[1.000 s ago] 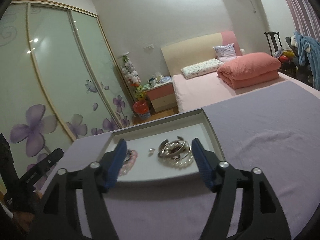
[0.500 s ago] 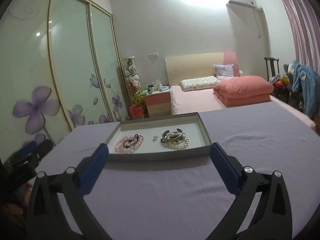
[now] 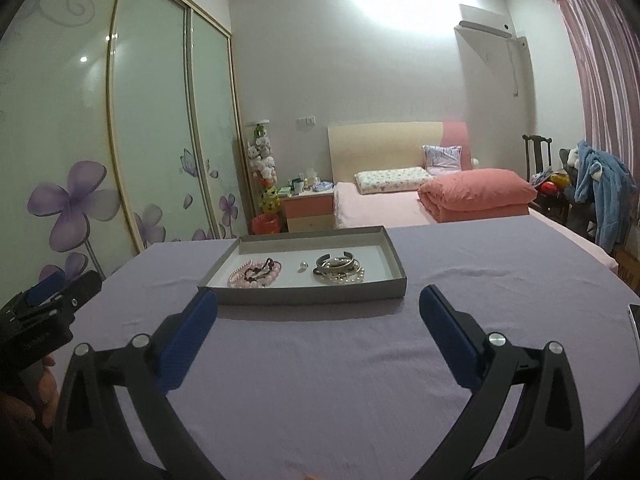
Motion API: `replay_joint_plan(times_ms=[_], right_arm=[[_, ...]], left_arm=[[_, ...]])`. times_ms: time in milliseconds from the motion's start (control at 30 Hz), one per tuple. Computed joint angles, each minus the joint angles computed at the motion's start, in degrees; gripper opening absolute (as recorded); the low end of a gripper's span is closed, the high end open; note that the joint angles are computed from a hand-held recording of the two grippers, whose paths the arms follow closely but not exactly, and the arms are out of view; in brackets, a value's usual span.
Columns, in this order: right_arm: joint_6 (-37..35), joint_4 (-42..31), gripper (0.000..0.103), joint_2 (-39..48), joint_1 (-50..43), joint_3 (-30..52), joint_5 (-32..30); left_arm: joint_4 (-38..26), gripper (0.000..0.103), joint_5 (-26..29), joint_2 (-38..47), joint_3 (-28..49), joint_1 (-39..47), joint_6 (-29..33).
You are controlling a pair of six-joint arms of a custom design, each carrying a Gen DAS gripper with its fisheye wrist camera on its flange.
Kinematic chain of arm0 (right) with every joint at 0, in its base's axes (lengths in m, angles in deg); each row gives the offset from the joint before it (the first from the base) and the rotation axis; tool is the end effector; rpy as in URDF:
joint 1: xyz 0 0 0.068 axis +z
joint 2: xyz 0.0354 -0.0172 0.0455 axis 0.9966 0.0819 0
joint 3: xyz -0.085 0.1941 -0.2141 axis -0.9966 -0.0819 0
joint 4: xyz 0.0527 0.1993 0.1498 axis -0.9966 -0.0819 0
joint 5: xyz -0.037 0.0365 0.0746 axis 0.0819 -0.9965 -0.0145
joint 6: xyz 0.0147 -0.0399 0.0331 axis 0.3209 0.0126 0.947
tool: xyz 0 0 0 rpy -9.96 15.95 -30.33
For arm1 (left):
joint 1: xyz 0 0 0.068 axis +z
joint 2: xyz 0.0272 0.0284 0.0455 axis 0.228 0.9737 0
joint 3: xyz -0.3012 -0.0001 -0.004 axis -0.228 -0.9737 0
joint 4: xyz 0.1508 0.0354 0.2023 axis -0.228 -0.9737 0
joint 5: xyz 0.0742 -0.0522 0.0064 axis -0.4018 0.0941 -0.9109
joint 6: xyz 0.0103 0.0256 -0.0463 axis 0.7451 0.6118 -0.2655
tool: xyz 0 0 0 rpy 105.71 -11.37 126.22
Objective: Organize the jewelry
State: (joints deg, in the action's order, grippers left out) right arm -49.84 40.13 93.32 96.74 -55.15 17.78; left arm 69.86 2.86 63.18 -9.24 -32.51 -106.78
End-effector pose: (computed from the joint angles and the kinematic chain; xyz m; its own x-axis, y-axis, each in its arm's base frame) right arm 0.1620 0.0333 0.2639 -0.3437 0.0441 -0.9381 -0.1762 0.9781 0.1105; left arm 0.1630 -0.1295 0.2578 -0.3015 -0.0893 -0.9493 -0.1011 0.9930 -0.0613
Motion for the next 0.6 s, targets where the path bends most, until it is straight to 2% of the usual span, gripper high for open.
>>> replay_joint_plan(times_ms=[200, 600], right_arm=[[-1.21, 2.0, 0.099, -2.91, 6.01, -2.94, 7.33], [-0.31, 0.92, 0.099, -3.82, 6.81, -3.14, 8.46]], left_arm=[[0.17, 0.101, -2.51, -0.49, -0.73, -2.14, -0.55], [-1.16, 0.101, -3.35, -1.11, -1.18, -3.39, -2.01]])
